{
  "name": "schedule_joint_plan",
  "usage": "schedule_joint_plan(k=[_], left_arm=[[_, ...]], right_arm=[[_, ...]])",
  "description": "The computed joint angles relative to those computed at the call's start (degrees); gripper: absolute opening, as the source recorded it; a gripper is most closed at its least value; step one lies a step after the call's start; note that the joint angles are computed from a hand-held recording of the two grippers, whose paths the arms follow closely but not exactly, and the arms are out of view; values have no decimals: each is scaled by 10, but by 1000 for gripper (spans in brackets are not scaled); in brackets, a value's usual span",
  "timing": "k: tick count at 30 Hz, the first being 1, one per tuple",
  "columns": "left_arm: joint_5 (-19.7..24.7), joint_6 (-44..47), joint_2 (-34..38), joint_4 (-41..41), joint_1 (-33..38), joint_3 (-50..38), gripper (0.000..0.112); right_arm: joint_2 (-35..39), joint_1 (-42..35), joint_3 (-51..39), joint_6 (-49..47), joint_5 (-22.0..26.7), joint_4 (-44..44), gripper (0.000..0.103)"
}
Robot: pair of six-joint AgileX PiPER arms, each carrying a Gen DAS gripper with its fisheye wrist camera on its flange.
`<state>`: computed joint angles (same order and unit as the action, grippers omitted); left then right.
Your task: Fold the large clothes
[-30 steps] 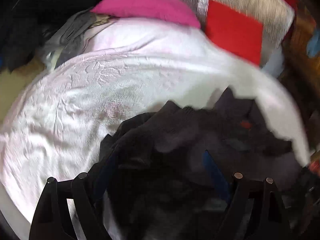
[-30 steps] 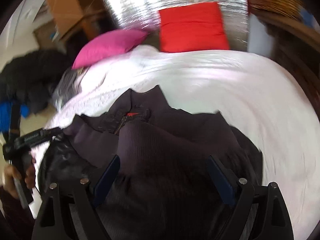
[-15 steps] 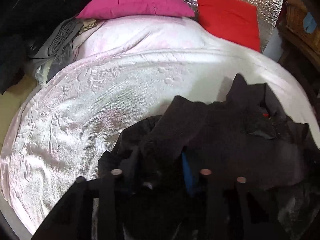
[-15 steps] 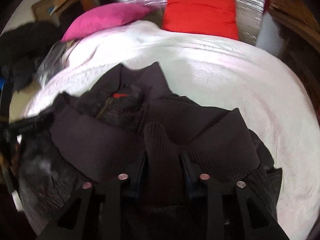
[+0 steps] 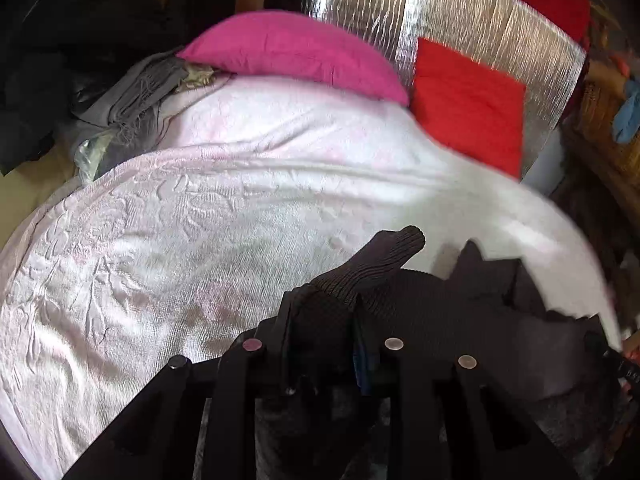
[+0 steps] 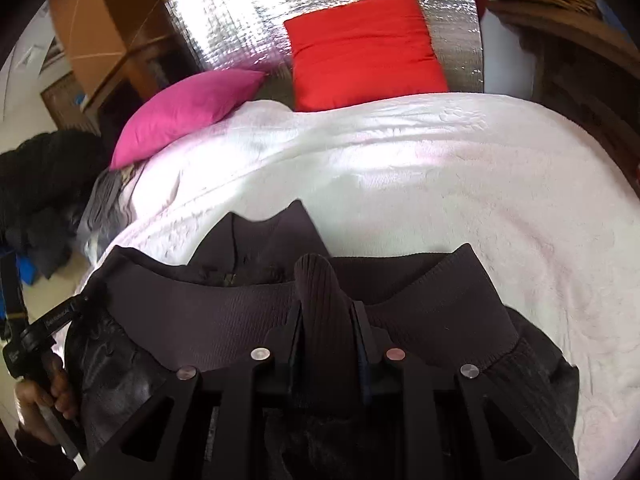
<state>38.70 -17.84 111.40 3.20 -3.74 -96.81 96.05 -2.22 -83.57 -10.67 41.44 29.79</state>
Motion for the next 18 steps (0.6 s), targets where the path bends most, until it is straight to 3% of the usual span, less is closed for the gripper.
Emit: schedule_joint_plan(k=[1,4,7,9,11,12,14,18], left_arm=[[20,-13,18,14,-4,-14,26],[23,-7,28,5,-1,-13,29],[17,7,17,-17,7,-2,34],[20,8,17,-16,8,-1,35],[21,2,15,-6,4,3,35],[22,-2,14,0,1,3,35],[22,-10,11,12,-4,6,35],[26,-37,11,42,-14,9,36]], right_arm=[[14,-1,-9,0,6,5,24],[33,-34,0,-63,31,99,24],[25,-101,8,-131,103,225,27],[9,-141,16,-145,124,252,29],[-17,-178,36,-151,122,255,56],[-31,-200,54,-156,118,259,91],[-53,-254,99,-205,107,316,95],[-36,-301,91,-210,158,316,94]])
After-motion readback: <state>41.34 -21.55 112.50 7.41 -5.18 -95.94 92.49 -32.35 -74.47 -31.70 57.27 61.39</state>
